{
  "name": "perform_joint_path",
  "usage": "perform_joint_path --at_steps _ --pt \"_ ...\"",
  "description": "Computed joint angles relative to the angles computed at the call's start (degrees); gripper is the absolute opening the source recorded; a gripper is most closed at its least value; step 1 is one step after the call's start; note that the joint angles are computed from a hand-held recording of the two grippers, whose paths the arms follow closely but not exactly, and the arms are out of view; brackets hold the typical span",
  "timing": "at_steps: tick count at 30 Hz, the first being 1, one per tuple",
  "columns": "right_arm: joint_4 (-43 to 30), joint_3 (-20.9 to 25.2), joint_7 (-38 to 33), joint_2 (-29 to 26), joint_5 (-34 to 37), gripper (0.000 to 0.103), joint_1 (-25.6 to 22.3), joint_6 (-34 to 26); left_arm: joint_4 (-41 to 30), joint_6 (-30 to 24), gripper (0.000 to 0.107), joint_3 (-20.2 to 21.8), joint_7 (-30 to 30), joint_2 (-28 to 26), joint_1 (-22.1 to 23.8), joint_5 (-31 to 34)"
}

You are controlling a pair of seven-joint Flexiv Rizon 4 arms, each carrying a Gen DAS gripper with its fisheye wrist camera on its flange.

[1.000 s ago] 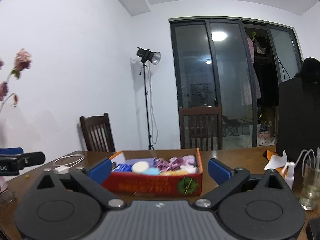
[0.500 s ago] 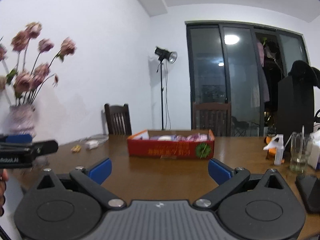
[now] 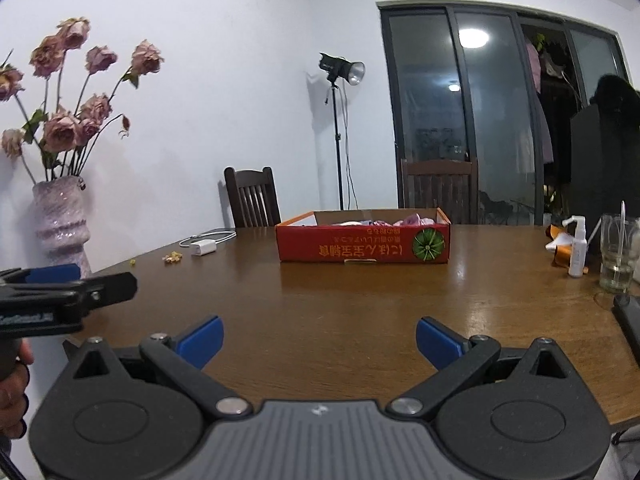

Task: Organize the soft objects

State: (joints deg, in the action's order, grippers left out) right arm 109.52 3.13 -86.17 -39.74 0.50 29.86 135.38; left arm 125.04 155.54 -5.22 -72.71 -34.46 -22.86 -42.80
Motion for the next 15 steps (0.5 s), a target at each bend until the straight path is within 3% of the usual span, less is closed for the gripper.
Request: perform_joint_path --at_steps 15 --pt "-0.6 0.3 0.4 -0.5 0.2 0.103 -0.2 1.1 -0.1 0.6 0.103 0.1 1.3 -0.3 0.0 0.9"
